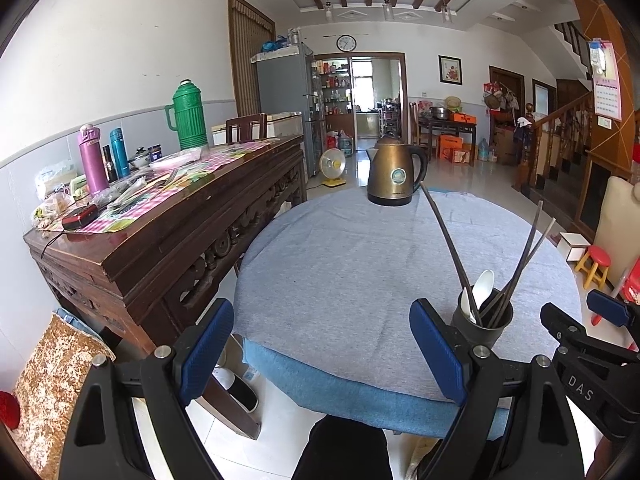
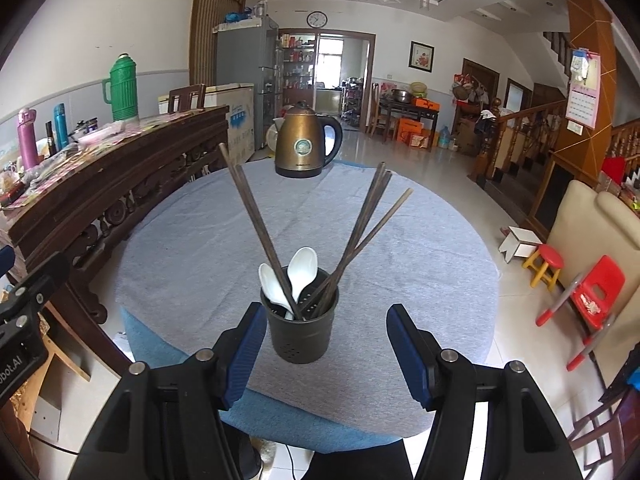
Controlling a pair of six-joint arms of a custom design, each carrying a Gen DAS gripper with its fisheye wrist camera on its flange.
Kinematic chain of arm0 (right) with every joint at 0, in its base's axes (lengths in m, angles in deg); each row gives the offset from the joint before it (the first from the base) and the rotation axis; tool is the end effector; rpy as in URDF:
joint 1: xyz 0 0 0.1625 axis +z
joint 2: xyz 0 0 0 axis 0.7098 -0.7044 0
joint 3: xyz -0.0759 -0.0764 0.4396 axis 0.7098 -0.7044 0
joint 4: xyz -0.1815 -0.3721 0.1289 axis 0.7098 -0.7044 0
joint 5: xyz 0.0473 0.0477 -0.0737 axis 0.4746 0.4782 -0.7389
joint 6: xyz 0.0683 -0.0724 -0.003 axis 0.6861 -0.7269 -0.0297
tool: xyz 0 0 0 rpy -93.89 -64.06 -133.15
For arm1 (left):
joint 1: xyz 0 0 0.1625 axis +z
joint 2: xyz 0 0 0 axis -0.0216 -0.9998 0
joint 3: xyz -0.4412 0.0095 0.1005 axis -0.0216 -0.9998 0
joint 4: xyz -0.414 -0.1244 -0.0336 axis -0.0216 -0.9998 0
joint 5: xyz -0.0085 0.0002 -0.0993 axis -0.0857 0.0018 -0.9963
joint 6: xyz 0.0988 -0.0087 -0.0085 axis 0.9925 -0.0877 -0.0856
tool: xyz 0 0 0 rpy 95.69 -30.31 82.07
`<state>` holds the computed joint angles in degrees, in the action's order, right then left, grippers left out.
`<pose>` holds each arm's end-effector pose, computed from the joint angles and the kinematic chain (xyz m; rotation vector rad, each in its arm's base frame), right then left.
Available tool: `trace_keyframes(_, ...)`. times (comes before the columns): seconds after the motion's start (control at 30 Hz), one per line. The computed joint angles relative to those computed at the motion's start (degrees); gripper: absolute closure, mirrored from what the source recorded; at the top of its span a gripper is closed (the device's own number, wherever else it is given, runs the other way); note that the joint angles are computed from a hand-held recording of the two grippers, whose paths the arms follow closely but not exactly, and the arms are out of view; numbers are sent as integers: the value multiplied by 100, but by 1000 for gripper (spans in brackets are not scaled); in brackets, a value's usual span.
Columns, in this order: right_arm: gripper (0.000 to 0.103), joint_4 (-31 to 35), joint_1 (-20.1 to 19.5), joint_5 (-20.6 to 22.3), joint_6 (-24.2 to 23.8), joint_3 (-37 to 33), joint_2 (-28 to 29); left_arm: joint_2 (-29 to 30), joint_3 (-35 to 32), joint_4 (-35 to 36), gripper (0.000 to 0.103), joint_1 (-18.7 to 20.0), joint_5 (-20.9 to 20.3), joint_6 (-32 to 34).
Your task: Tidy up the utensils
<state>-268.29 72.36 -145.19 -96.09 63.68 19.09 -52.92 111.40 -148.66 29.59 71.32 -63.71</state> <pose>0.2937 -0.4455 0.2137 0.4080 -2.0701 1.0684 -0.3079 -0.4270 0.1904 0.4327 1.9697 -1.1998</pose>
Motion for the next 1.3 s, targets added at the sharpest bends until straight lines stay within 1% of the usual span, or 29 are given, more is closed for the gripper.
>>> trace_keyframes(0.3,36,-132,-72,10,-75,47,-83,176,-86,-130,13,-58,-31,181)
trace_keyframes(0.67,36,-264,-137,-44,-235,5,-58,363,-221,-349,13,-21,-111,413)
trace_keyframes(1.07,36,-278,-160,-119,-396,-87,28,478,-312,-672,13,115,-266,717)
trace_keyframes(1.3,36,-249,-183,-171,-385,-149,80,526,-347,-830,13,194,-369,874)
